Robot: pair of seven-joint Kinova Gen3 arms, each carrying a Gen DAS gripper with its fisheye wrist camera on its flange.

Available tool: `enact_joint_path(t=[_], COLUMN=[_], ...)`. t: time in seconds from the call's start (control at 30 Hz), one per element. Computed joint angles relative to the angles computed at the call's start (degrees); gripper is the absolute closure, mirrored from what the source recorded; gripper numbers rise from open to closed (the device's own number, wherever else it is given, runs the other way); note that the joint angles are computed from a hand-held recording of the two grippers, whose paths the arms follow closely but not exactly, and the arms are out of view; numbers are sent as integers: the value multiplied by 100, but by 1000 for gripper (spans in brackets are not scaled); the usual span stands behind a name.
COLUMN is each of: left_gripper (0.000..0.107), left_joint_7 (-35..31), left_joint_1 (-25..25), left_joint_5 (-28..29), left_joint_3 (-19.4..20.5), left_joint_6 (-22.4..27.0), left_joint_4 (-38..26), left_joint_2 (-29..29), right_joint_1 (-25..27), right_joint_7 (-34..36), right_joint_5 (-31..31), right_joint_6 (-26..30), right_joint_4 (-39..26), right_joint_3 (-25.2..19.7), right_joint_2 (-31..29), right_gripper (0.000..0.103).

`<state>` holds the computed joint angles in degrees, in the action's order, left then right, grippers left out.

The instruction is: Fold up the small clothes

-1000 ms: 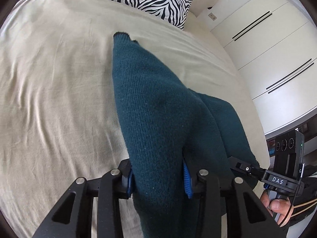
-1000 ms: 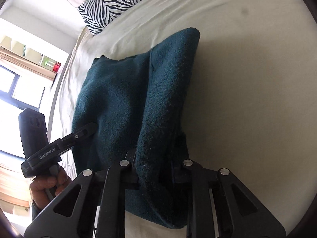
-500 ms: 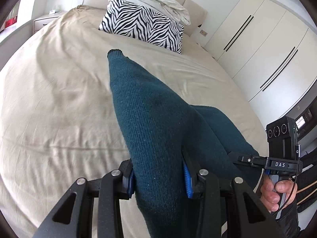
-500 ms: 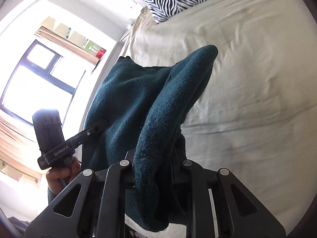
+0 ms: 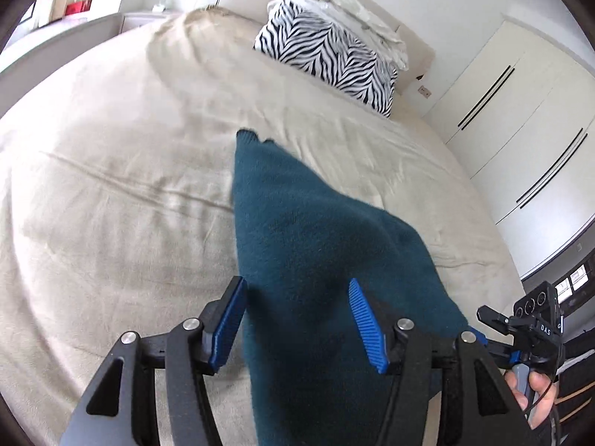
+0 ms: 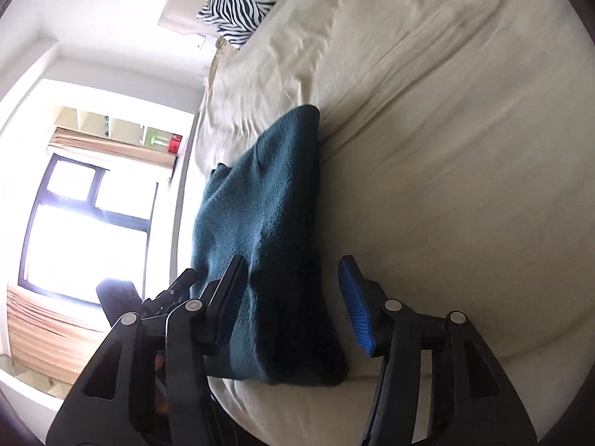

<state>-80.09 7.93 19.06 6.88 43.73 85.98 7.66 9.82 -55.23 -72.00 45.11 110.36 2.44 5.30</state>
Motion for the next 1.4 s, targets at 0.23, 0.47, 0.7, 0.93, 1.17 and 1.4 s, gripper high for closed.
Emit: enact_joint_path(t=[0.23,0.47,0.7,0.93,1.17,1.4], left_gripper=[48,57,61,64,88,93], left_joint_7=[-4,19,-167,-323,-478,-446], left_joint_1=[668,640,461,323,18,26], left_joint_5=[-864,-734,-474,-264,171,178], left_joint_3=[254,188,199,213,214,175], left_joint_6=[147,565,917,1073,1159,1183], left_joint_4=[-604,-856,-1153,-1289,-1228,-1243], left_joint_2=[285,730,968,1094,1135,1153], right_joint_1=[50,188,1397,2653,1534,490], right_joint_7=[1631,2083,2150,939,-322,-550], right_joint_5=[-845,-489,-85,1423,2718,3500], right_joint_6=[743,-519,-1015,-2019,-2173,-2443], right_joint_4=[943,1097,1005,1066,914,903], right_joint_3=[310,-556,-2303,-4109,-3502,-3092], right_joint_2=[-770,-974,-1134,-2322,-1858,-1874], right_gripper=[53,53,55,59,59,74])
